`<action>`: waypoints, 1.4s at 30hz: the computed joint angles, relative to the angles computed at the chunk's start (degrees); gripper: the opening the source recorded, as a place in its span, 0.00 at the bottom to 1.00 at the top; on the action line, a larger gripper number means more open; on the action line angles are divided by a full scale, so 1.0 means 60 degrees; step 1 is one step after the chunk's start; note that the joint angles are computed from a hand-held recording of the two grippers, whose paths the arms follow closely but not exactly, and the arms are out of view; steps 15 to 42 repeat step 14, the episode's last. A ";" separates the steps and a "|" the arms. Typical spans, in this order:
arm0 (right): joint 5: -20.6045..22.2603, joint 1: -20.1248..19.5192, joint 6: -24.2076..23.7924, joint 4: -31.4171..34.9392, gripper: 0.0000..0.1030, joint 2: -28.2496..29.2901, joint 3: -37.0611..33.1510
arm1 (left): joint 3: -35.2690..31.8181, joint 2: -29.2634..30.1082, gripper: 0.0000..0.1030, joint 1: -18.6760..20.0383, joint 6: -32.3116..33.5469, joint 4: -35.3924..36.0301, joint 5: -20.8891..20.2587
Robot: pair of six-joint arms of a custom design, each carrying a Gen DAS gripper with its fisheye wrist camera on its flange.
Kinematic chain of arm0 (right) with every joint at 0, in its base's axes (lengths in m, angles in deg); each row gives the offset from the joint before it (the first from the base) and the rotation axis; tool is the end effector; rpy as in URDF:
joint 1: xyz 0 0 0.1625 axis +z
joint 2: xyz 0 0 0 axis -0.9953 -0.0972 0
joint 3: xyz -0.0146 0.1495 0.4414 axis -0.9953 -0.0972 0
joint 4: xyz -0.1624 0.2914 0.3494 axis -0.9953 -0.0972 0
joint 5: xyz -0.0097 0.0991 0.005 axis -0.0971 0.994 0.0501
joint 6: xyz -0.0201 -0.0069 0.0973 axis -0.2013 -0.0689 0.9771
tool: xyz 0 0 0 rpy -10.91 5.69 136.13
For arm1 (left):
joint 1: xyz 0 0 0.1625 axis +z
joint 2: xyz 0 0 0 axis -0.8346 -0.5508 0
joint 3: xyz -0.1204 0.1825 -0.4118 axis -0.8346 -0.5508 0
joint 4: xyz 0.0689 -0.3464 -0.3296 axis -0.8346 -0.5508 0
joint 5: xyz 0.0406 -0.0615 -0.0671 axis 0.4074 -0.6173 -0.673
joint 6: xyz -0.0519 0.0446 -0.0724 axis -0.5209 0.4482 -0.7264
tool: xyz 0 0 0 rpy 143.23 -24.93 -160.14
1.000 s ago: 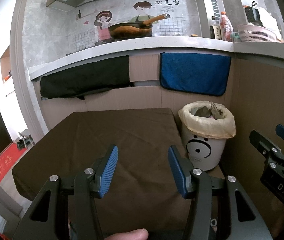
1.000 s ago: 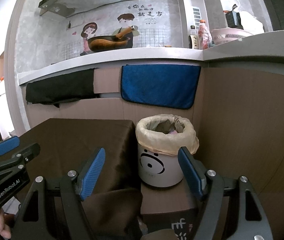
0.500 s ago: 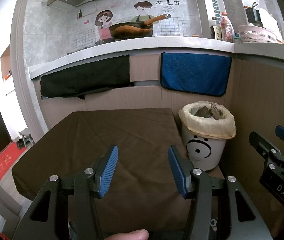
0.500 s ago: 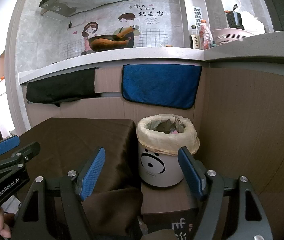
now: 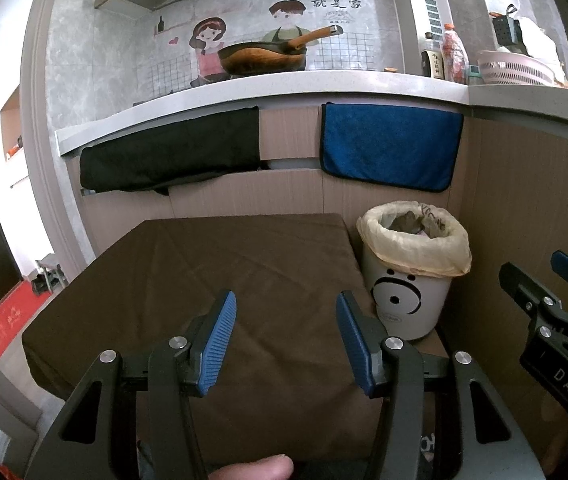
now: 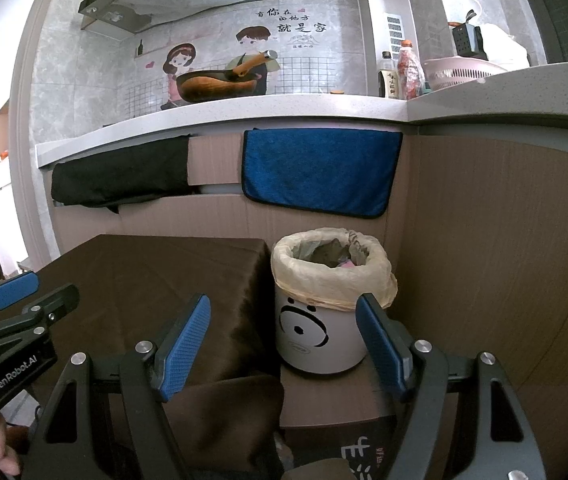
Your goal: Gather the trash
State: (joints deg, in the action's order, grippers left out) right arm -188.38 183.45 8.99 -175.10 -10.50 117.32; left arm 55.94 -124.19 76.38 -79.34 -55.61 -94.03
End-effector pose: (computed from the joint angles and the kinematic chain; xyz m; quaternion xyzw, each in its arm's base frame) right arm 0.1655 -0.4129 0.2942 0.2362 -0.7718 0.5145 0.2895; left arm -0.3865 -0.3831 0.1002 0.1891 0.7673 -0.4875 0.3712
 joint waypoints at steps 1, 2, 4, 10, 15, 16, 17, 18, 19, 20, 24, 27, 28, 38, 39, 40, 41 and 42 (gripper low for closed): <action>-0.0021 0.0009 0.0001 -0.0004 0.71 0.0003 -0.0003 | 0.0001 -0.0008 0.52 -0.0001 -0.0004 0.0001 -0.0030; -0.0033 0.0017 -0.0001 -0.0012 0.71 0.0002 0.0003 | -0.0011 -0.0004 0.52 0.0000 -0.0064 0.0063 -0.0038; -0.0065 0.0033 0.0002 -0.0041 0.71 0.0023 -0.0002 | -0.0015 0.0009 0.52 -0.0010 -0.0104 0.0090 -0.0035; -0.0018 -0.0005 0.0001 0.0041 0.71 -0.0016 -0.0019 | -0.0055 0.0001 0.52 0.0013 -0.0255 0.0240 -0.0013; -0.0032 0.0001 0.0017 0.0077 0.71 -0.0038 -0.0008 | -0.0074 -0.0006 0.52 0.0033 -0.0222 0.0240 -0.0026; -0.0032 0.0001 0.0017 0.0077 0.71 -0.0038 -0.0008 | -0.0074 -0.0006 0.52 0.0033 -0.0222 0.0240 -0.0026; -0.0032 0.0001 0.0017 0.0077 0.71 -0.0038 -0.0008 | -0.0074 -0.0006 0.52 0.0033 -0.0222 0.0240 -0.0026; -0.0032 0.0001 0.0017 0.0077 0.71 -0.0038 -0.0008 | -0.0074 -0.0006 0.52 0.0033 -0.0222 0.0240 -0.0026; -0.0032 0.0001 0.0017 0.0077 0.71 -0.0038 -0.0008 | -0.0074 -0.0006 0.52 0.0033 -0.0222 0.0240 -0.0026; -0.0032 0.0001 0.0017 0.0077 0.71 -0.0038 -0.0008 | -0.0074 -0.0006 0.52 0.0033 -0.0222 0.0240 -0.0026; -0.0032 0.0001 0.0017 0.0077 0.71 -0.0038 -0.0008 | -0.0074 -0.0006 0.52 0.0033 -0.0222 0.0240 -0.0026; -0.0032 0.0001 0.0017 0.0077 0.71 -0.0038 -0.0008 | -0.0074 -0.0006 0.52 0.0033 -0.0222 0.0240 -0.0026; -0.0032 0.0001 0.0017 0.0077 0.71 -0.0038 -0.0008 | -0.0074 -0.0006 0.52 0.0033 -0.0222 0.0240 -0.0026; -0.0032 0.0001 0.0017 0.0077 0.71 -0.0038 -0.0008 | -0.0074 -0.0006 0.52 0.0033 -0.0222 0.0240 -0.0026; -0.0032 0.0001 0.0017 0.0077 0.71 -0.0038 -0.0008 | -0.0074 -0.0006 0.52 0.0033 -0.0222 0.0240 -0.0026; -0.0032 0.0001 0.0017 0.0077 0.71 -0.0038 -0.0008 | -0.0074 -0.0006 0.52 0.0033 -0.0222 0.0240 -0.0026; -0.0032 0.0001 0.0017 0.0077 0.71 -0.0038 -0.0008 | -0.0074 -0.0006 0.52 0.0033 -0.0222 0.0240 -0.0026; -0.0032 0.0001 0.0017 0.0077 0.71 -0.0038 -0.0008 | -0.0074 -0.0006 0.52 0.0033 -0.0222 0.0240 -0.0026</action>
